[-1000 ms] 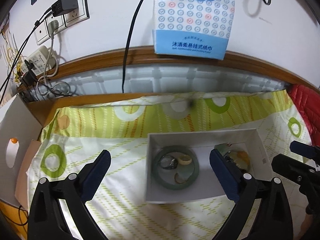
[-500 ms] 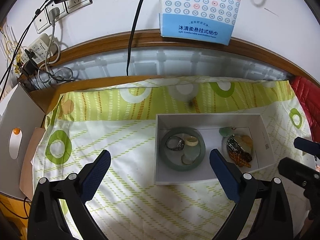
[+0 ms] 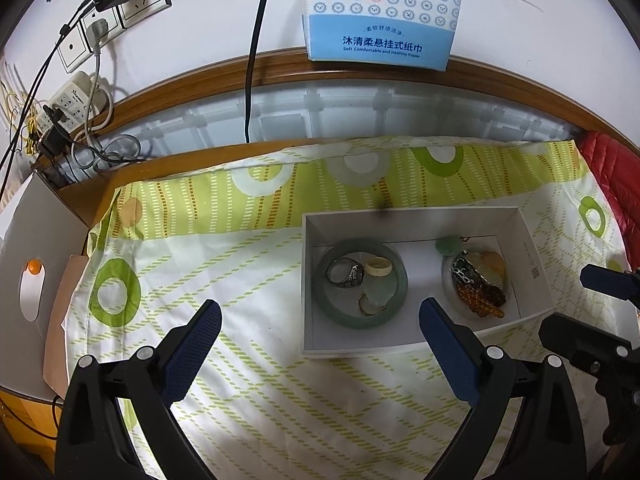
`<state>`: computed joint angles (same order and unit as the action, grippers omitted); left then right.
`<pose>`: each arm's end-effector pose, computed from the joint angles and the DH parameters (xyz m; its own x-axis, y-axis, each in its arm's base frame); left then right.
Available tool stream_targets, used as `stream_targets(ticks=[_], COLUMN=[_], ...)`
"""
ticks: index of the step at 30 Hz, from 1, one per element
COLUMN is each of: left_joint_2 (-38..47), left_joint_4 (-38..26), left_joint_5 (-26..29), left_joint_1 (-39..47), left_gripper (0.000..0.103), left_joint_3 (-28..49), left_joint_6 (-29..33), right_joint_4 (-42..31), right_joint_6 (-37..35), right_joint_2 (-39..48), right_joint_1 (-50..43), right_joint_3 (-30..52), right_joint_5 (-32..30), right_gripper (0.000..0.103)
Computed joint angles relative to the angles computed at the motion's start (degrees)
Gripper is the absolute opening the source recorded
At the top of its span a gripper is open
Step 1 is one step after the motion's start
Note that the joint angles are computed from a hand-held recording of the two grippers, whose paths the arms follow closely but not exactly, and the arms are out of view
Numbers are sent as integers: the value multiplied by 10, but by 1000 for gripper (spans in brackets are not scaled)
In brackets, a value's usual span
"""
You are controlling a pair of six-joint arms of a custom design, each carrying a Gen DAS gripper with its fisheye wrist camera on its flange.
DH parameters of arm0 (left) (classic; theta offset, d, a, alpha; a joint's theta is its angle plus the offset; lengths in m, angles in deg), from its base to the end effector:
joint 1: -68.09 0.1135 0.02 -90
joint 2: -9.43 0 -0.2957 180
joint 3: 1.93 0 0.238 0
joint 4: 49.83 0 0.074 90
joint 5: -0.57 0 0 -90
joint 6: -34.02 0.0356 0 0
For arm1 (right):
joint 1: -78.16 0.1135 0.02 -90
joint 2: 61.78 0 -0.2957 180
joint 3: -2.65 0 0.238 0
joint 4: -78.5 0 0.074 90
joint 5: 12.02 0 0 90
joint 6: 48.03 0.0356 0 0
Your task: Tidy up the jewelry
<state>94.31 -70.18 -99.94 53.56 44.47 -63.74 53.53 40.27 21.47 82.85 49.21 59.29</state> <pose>0.2304 -0.0530 0.1667 -0.8417 0.0810 -0.5339 0.0420 0.9955 0.0848 0.2255 0.0299 0.1701 -0.8700 -0.0996 -0.4829 -0.2550 0.9291 0.2678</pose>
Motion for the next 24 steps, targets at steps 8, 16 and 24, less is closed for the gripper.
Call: stream_targets(ticks=[8, 16, 24], left_joint_2=[18, 23, 17], left_joint_4=[0, 7, 19], left_joint_5=[9, 41, 25], left_joint_1=[9, 23, 16], left_gripper=[99, 99, 99], left_joint_3=[6, 5, -2], left_joint_6=[-5, 0, -4], right_joint_4=[0, 0, -1], right_joint_6=[-2, 0, 0], right_joint_2=[7, 15, 15], right_joint_1=[7, 13, 11], right_joint_3=[0, 1, 1], right_joint_5=[-1, -3, -9], right_gripper=[98, 98, 98])
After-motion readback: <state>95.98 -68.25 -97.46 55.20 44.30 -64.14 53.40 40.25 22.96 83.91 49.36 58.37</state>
